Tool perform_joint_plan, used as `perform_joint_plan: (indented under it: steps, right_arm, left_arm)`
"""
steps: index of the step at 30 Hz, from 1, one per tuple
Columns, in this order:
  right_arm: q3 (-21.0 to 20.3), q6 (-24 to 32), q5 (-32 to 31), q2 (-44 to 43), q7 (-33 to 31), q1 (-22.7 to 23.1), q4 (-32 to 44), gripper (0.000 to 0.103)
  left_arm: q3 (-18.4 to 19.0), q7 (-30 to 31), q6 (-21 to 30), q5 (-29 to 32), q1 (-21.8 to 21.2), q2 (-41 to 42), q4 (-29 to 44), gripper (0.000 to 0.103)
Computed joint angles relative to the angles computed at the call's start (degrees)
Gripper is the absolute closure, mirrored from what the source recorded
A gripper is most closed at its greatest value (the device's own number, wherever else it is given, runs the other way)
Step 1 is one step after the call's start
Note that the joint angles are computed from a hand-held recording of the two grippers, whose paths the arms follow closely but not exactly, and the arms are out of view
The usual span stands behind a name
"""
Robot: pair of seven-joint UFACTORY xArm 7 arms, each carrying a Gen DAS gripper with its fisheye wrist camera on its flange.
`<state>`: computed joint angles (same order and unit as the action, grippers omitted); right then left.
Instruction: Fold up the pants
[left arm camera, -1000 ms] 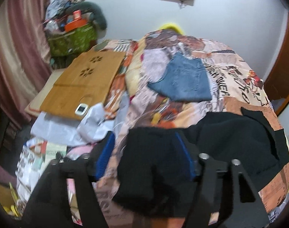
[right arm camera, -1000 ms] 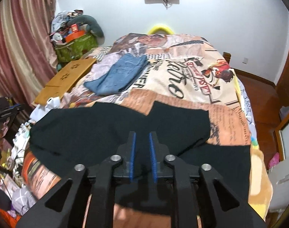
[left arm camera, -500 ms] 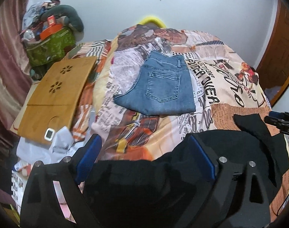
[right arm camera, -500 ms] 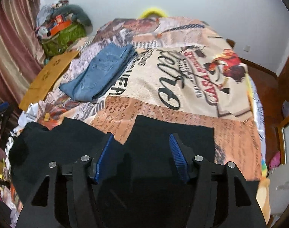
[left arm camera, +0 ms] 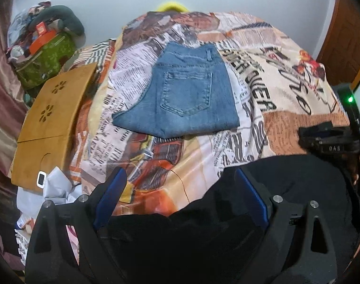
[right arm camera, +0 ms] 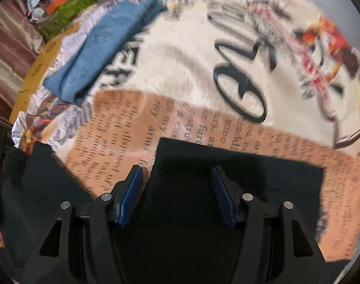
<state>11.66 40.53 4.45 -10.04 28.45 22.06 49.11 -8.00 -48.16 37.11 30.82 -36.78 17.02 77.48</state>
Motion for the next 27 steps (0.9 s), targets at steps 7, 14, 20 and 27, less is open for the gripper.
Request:
perform_joint_plan:
  steps: [7,14,20,27]
  right_arm:
    - [1.0,0.2,-6.5,-1.2,3.2,-0.7,-1.0,0.089]
    - [-0.5,-1.9,-2.3,-11.1,2.6,-1.3,-7.0,0.095]
    - [0.1,1.0,-3.9,-27.3,5.7,-4.4,-10.8,0.095]
    - [-0.4,10.4,-6.7,-47.5,7.4,-7.1,-13.8,0.095]
  left_arm:
    - [-0.5,0.7,1.2,-1.4,-1.0,1.7,1.1,0.010]
    - [-1.3,1.4,3.5,-1.0,-2.6,-0.1,0.7,0.010]
    - [-3.5,3.5,3.8,-5.0,-2.9,-0.4,1.1,0.010]
    - [-5.2,8.3,7.7,-8.7,-6.4,4.1,7.3,0.010]
